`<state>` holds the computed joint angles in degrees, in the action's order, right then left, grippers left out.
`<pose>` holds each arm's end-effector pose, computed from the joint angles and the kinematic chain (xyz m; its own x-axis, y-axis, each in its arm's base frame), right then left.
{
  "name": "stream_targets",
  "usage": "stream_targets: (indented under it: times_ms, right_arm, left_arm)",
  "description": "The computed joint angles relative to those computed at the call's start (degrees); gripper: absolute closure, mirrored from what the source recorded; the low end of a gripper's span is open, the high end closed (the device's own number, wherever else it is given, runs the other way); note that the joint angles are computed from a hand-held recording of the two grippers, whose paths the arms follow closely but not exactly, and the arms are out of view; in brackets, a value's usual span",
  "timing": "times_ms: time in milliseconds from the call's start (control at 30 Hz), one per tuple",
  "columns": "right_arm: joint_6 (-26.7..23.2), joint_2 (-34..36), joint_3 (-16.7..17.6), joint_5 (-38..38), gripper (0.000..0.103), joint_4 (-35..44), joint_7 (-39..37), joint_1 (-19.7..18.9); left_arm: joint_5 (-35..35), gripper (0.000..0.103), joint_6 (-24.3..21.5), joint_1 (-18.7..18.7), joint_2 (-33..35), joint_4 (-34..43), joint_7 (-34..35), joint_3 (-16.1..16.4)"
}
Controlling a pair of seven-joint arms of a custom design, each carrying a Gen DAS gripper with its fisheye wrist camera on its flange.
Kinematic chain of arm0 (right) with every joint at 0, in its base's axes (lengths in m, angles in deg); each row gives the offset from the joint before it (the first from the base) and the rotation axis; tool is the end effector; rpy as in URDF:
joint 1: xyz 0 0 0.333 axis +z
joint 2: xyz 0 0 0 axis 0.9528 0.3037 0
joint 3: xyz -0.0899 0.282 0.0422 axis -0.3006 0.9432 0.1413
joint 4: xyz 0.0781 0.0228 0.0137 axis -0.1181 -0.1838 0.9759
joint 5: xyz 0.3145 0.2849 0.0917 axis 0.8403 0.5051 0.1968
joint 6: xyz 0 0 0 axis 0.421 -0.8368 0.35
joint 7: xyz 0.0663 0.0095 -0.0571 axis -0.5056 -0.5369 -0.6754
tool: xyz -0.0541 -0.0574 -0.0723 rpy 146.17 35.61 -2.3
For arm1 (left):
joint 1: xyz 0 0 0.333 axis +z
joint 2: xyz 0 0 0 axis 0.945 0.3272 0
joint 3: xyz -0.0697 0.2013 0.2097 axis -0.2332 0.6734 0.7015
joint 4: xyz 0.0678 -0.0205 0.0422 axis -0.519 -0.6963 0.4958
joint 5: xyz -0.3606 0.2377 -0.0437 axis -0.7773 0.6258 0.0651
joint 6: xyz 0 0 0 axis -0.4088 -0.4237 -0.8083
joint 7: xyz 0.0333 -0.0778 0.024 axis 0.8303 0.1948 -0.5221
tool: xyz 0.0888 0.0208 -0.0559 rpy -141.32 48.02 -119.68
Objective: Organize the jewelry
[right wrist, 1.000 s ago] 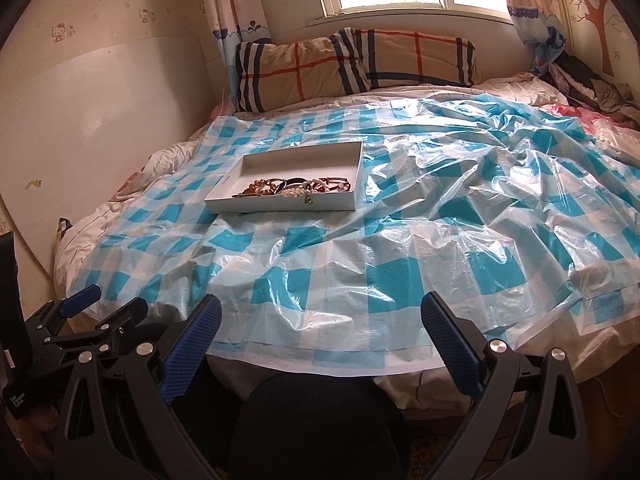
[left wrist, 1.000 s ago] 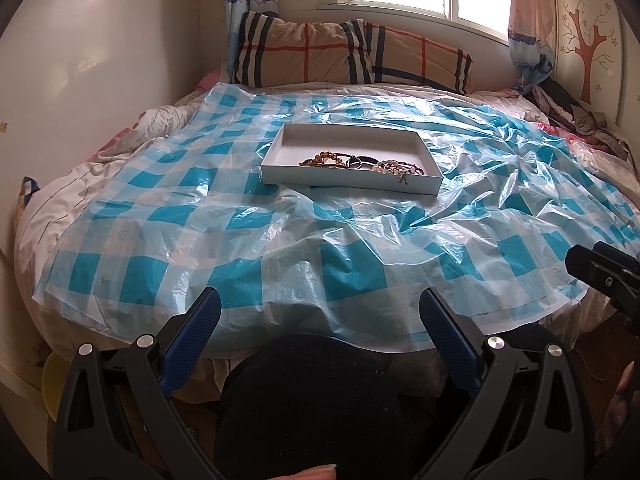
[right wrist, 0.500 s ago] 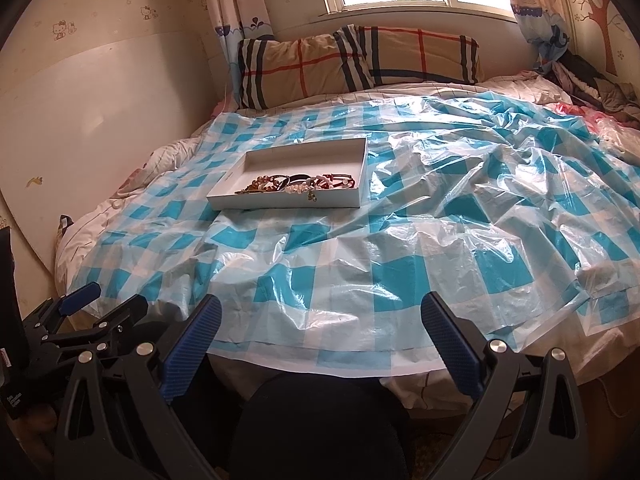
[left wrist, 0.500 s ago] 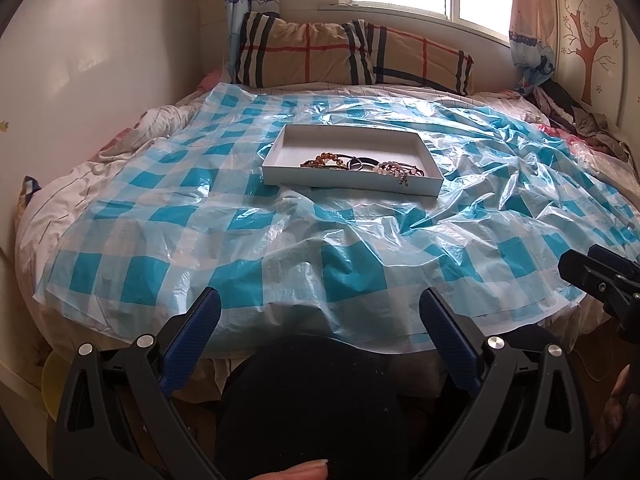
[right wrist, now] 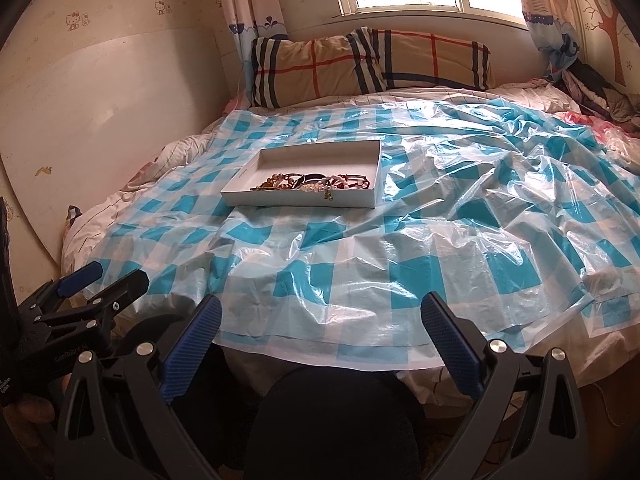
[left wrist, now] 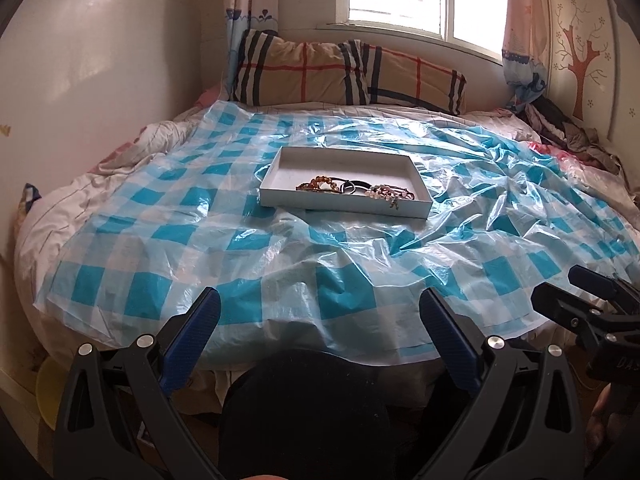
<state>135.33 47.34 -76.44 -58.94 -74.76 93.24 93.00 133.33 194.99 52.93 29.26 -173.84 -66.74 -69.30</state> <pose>0.4170 0.1866 0.5229 0.2393 -0.9478 -0.2110 -0.6289 0.0143 -0.7774 0.4025 -0.3936 0.5285 0.0511 -0.9987 -0.0031 -0.5903 -0.0277 -0.8067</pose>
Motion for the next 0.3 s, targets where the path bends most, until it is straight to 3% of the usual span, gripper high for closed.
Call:
stream_targets:
  times_ms: [300]
  right_arm:
    - [0.0, -0.4, 0.5, -0.1, 0.007, -0.3, 0.1, 0.2]
  left_arm:
    - [-1.1, 0.007, -4.3, -1.4, 2.0, 1.8, 2.5, 0.2]
